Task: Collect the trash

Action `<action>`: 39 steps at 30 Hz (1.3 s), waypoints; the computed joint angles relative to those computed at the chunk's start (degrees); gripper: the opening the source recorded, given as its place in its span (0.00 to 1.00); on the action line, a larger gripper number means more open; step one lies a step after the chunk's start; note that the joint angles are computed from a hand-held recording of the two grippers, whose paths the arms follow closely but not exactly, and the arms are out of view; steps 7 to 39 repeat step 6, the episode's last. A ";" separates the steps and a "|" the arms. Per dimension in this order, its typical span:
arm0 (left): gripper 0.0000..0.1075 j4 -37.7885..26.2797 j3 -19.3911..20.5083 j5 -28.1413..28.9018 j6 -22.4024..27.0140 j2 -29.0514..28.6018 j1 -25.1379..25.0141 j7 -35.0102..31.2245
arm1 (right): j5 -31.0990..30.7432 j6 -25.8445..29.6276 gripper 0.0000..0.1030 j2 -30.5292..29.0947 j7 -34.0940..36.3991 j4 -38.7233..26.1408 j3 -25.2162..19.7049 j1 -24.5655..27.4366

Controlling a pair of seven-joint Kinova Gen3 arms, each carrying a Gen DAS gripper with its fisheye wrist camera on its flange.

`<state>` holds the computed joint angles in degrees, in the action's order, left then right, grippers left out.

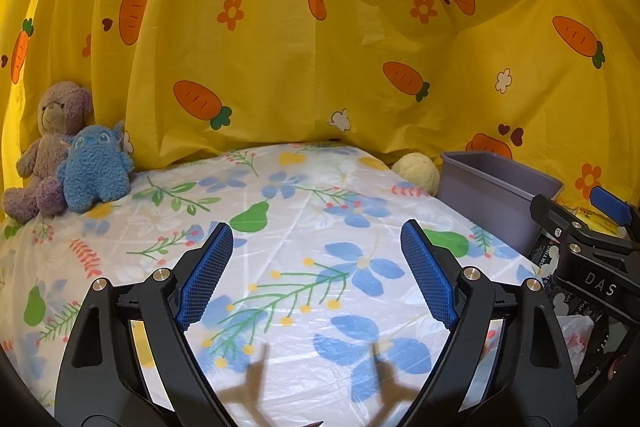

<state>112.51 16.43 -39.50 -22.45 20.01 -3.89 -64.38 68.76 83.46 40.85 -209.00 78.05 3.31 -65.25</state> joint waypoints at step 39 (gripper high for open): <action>0.87 -0.06 -0.41 0.95 -0.24 0.07 0.12 0.25 | 0.13 -0.19 0.95 -0.23 -0.18 0.42 -0.14 0.15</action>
